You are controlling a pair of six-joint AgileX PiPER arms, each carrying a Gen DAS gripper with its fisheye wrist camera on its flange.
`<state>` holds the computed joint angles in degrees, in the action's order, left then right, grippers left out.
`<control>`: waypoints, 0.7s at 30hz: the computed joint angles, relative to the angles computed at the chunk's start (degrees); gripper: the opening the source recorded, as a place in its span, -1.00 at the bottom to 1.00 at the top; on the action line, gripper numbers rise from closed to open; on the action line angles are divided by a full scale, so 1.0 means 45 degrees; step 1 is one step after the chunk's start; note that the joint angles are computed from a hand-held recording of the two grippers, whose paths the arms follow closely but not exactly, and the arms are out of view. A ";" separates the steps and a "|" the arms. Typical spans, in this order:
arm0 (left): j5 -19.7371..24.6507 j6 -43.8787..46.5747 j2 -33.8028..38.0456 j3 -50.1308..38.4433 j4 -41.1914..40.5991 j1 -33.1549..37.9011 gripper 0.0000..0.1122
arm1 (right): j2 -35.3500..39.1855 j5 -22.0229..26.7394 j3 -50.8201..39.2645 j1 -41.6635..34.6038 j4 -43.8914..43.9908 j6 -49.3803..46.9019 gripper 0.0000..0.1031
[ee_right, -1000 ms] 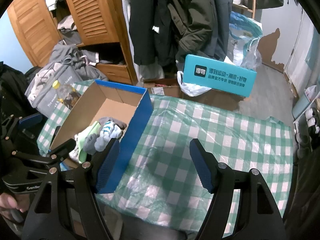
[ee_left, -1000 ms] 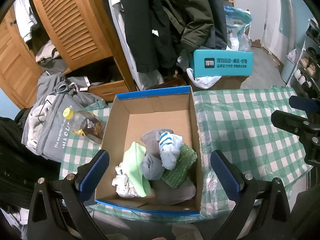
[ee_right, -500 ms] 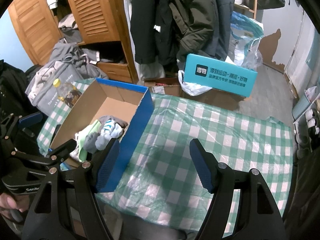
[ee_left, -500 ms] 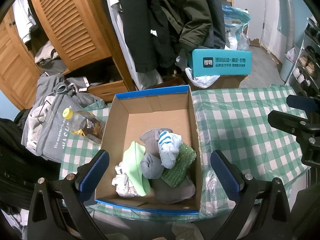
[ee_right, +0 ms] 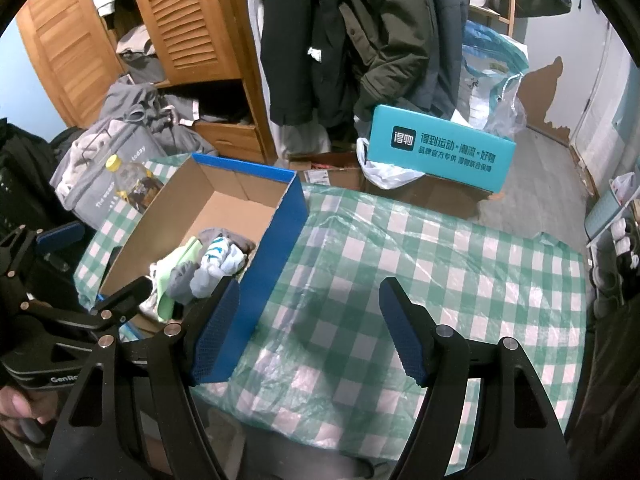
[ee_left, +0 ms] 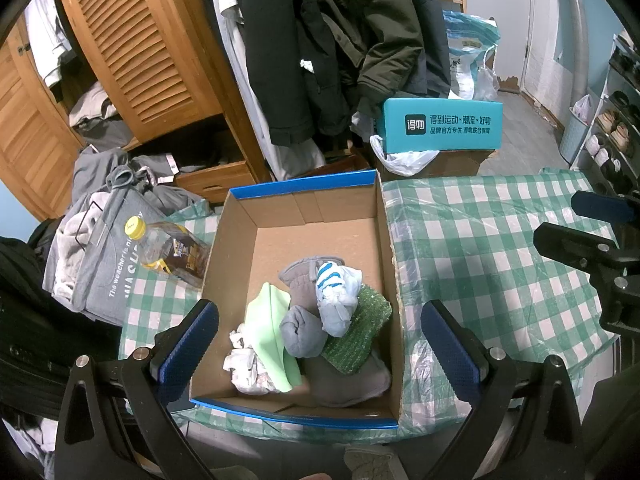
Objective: Organize soft objects
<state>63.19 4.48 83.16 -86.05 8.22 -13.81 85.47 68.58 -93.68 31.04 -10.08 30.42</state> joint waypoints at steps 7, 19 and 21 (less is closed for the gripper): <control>-0.0004 -0.0023 -0.0006 0.0002 0.0055 -0.0045 0.82 | 0.0042 0.0064 -0.0083 -0.0011 0.0026 -0.0028 0.39; -0.0028 -0.0084 -0.0017 0.0035 0.0075 -0.0072 0.82 | 0.0050 0.0067 -0.0070 0.0023 0.0012 0.0007 0.39; -0.0038 -0.0102 -0.0022 0.0044 0.0092 -0.0080 0.82 | -0.0003 0.0038 0.0015 0.0034 -0.0007 0.0025 0.39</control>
